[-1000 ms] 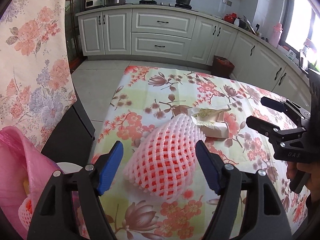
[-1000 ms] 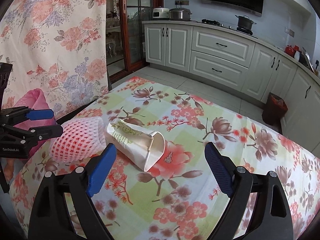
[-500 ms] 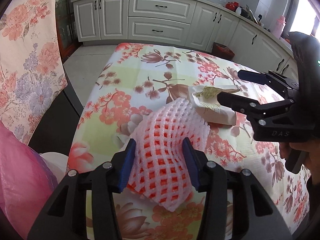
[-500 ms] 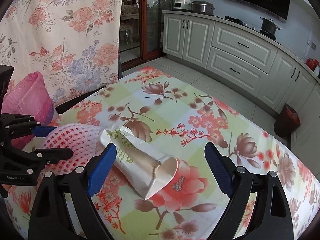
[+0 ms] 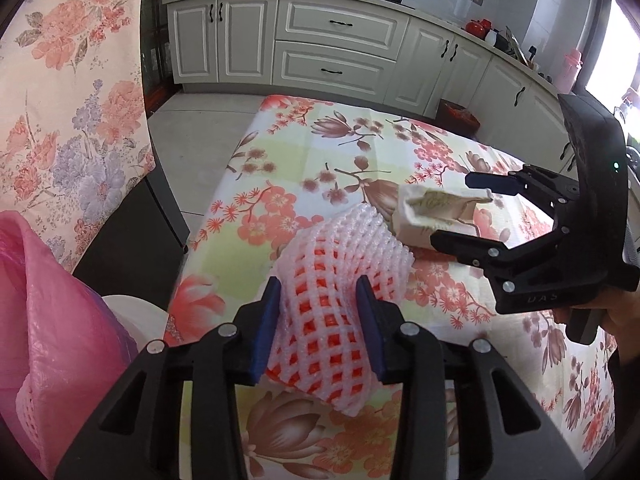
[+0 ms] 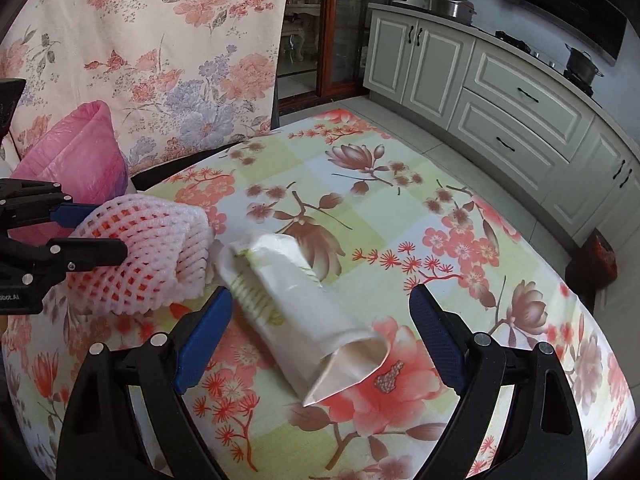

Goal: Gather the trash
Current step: 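Grasp the other pink fruit net with the left tool while the right tool grasps the paper cup, then carry the net into the pink bin with the left tool while the right drops the cup there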

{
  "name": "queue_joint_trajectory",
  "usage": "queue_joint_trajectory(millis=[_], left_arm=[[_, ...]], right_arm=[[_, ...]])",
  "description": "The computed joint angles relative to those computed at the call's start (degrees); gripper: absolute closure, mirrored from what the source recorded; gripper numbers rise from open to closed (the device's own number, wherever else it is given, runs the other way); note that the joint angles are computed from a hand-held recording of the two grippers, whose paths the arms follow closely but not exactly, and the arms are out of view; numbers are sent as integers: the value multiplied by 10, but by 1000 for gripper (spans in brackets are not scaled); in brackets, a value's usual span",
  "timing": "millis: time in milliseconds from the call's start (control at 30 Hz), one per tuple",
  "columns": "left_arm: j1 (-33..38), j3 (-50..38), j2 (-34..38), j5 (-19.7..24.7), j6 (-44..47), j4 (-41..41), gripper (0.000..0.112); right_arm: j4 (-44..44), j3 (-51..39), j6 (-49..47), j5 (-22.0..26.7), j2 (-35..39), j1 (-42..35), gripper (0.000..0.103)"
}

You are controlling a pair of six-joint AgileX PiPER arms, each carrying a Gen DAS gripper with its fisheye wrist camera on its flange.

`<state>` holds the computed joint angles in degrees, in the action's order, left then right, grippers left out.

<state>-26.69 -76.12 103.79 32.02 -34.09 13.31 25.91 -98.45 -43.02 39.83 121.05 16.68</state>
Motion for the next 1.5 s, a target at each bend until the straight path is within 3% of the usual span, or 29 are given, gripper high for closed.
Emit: queue_joint_trajectory(millis=[100, 200, 400, 733, 1067, 1233, 1500], left_arm=[[1, 2, 0, -1, -1, -2, 77], [-2, 9, -7, -4, -9, 3, 77], [-6, 19, -15, -9, -25, 10, 80], [-15, 54, -46, -23, -19, 0, 90], [-40, 108, -116, -29, -89, 52, 91], [-49, 135, -159, -23, -116, 76, 91], [-57, 175, -243, 2, -156, 123, 91]], right_arm=[[-17, 3, 18, -1, 3, 7, 20], [-36, -1, 52, 3, 13, 11, 42], [-36, 51, 105, -40, -17, 17, 51], [-8, 167, 147, -104, -106, 11, 53], [-36, 298, 225, -183, -219, 28, 54], [-48, 342, 259, -201, -269, 43, 54], [-147, 367, 379, -200, -328, 89, 54]])
